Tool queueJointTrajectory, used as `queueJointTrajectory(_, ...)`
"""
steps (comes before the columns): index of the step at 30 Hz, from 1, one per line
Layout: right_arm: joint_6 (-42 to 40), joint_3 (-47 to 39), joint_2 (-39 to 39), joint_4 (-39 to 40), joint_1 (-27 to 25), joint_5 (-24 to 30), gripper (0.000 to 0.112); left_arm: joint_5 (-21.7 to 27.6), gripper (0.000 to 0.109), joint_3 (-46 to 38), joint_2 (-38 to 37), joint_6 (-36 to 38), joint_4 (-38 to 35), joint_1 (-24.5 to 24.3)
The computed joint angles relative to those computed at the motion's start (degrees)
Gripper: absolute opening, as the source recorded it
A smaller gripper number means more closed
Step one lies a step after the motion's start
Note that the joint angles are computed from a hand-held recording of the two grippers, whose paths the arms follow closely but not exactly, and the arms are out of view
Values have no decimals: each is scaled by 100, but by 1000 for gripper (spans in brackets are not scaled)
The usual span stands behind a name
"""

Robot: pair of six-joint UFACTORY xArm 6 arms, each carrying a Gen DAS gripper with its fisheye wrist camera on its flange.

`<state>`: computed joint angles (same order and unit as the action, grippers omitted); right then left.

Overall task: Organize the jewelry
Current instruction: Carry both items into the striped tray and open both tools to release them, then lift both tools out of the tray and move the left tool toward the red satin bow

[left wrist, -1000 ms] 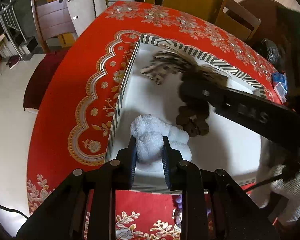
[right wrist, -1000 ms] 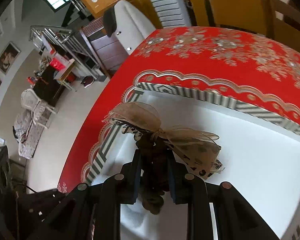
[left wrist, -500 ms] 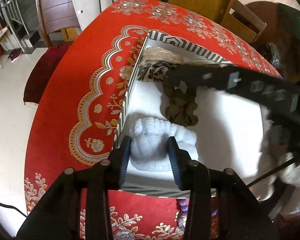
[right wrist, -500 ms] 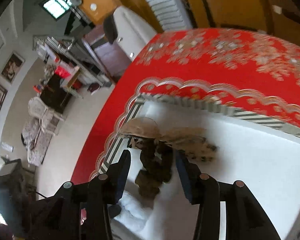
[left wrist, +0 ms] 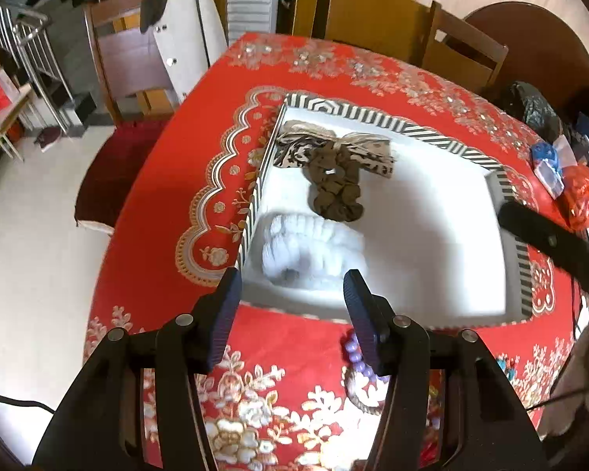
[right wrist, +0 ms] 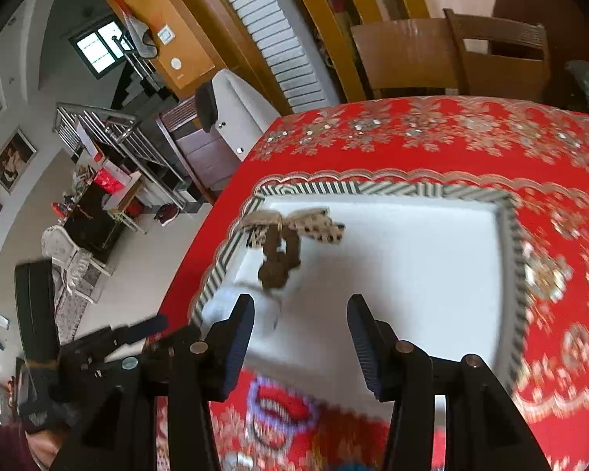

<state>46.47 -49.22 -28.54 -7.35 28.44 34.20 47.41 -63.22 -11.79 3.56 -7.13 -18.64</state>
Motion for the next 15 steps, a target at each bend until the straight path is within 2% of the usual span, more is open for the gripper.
queueJointTrajectory(5,885,391,-789,-813,470,491,47,-87,54,427,-593,17,82,-138)
queueJointTrajectory(8,1458,527,-1198,-1459,870,1053,51,-127,54,672,-921,3,139,-229)
queueJointTrajectory(9,1610,618,-1347,-1559,960,1136,54,-151,54,757,-1032,-12,177,-257)
queueJointTrajectory(15,2335,963,-2005,-1884,1569,1866,55,-119,54,1235,-1642,-74,365,-400)
